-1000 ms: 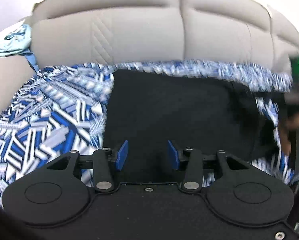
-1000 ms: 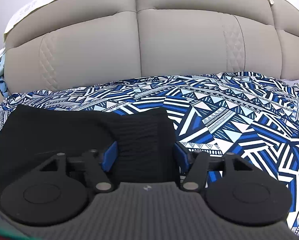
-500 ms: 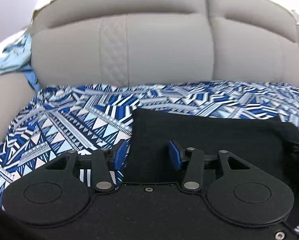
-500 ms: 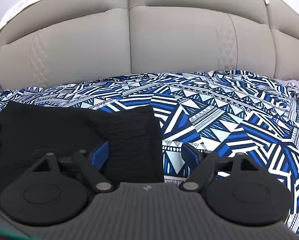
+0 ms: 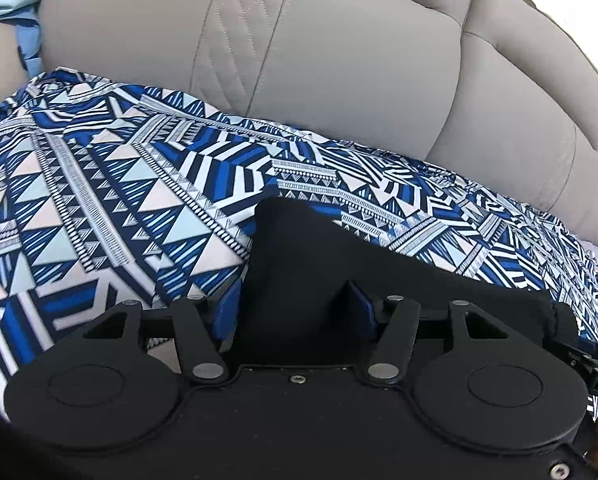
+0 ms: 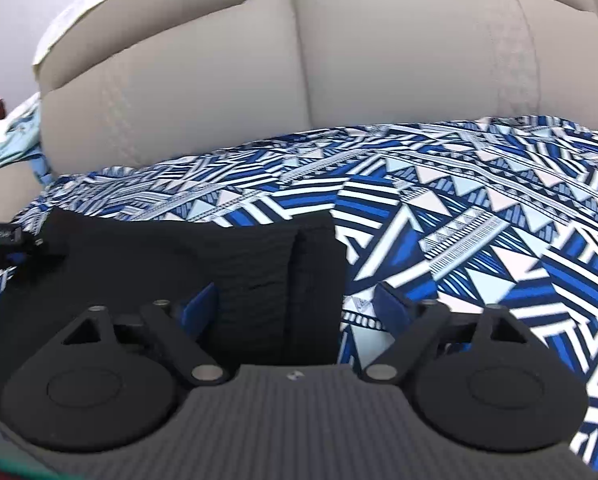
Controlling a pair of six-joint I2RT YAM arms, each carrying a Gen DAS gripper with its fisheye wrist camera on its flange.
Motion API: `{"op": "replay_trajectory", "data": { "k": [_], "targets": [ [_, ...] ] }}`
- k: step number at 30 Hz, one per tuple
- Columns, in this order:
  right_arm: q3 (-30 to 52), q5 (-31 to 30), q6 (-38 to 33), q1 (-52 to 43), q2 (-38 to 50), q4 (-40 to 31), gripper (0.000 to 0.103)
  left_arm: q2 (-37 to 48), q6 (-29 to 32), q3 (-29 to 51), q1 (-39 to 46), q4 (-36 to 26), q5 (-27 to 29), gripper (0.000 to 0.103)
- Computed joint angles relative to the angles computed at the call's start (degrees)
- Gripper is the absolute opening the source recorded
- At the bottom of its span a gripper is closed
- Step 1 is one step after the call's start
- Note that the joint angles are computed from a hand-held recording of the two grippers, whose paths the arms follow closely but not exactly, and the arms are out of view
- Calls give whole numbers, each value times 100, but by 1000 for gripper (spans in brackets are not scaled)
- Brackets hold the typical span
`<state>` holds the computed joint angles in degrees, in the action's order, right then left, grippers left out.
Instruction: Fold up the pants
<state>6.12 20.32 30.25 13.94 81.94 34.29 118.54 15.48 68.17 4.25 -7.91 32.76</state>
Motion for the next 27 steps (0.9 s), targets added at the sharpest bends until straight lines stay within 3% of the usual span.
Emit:
{"op": "replay_trajectory", "data": {
  "k": [2, 5, 8, 11, 14, 18, 27],
  "targets": [
    [-61, -359, -153, -196, 64, 291, 70, 102, 109, 155, -20, -126, 103, 61],
    [-126, -645, -218, -387, 203, 626, 68, 190, 101, 281, -29, -167, 186, 59],
    [-157, -776, -122, -442, 272, 804, 60, 155, -200, 116, -27, 193, 56, 35],
    [-168, -932, 59, -414, 355, 989, 44, -44, -372, -290, 9, 741, 8, 22],
    [23, -773, 278, -188, 643, 1128, 36, -157, -504, -449, -44, 1144, -266, 19],
    [792, -533, 112, -62, 951, 627, 31, 84, -654, 23, -181, 1225, -748, 19],
    [2265, -817, -241, -450, 2119, 398, 31, 1065, -866, 1360, -586, 1221, -1681, 19]
  ]
}}
